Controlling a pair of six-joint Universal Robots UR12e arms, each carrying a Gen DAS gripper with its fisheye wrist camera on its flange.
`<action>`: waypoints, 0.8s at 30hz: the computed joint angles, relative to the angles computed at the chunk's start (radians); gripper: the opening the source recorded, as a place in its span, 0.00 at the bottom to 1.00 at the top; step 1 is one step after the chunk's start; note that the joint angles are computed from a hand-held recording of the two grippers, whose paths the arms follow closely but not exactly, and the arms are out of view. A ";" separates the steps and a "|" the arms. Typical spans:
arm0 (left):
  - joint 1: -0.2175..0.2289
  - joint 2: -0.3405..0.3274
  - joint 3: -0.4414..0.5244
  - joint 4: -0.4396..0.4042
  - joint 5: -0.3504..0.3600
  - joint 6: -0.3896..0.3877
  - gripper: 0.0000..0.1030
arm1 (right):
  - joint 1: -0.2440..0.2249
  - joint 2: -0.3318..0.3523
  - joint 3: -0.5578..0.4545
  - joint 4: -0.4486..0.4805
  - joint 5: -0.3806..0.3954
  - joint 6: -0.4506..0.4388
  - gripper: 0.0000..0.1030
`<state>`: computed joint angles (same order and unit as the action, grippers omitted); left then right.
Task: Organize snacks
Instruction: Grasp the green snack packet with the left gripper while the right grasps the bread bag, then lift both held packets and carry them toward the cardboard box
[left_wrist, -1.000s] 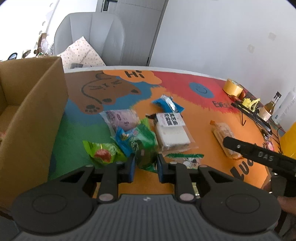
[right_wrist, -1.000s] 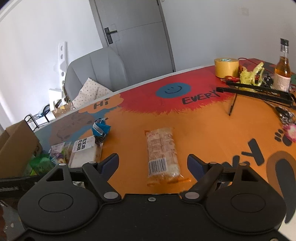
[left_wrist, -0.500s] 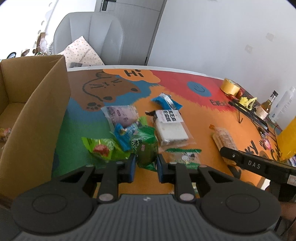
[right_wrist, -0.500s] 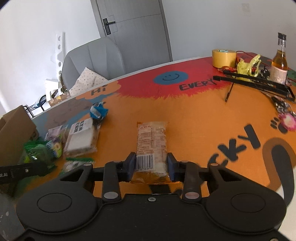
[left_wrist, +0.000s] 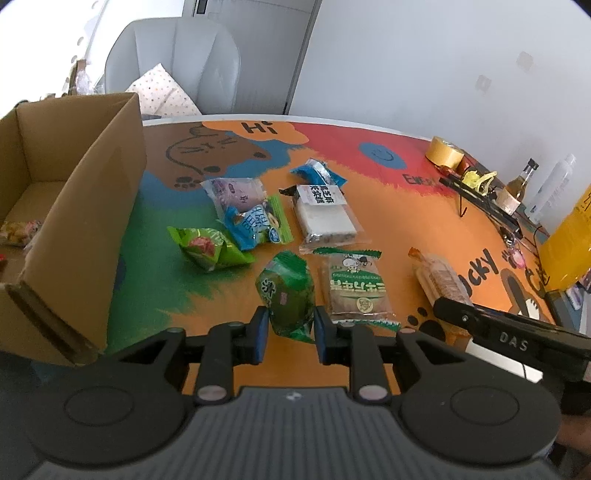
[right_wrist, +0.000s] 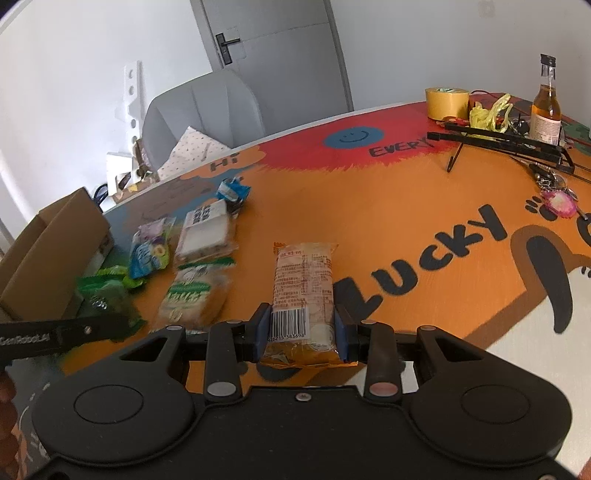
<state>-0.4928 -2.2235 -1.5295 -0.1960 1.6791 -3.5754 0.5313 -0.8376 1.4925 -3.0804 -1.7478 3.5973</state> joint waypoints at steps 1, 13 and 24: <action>-0.003 -0.001 0.002 -0.002 0.011 0.007 0.26 | 0.001 -0.002 0.000 0.008 0.000 -0.003 0.34; -0.008 -0.037 0.043 -0.028 0.056 -0.003 0.44 | 0.002 0.011 -0.014 0.013 -0.013 -0.027 0.41; -0.006 -0.030 0.023 0.024 0.047 -0.007 0.24 | 0.010 0.013 -0.014 -0.018 -0.020 -0.047 0.33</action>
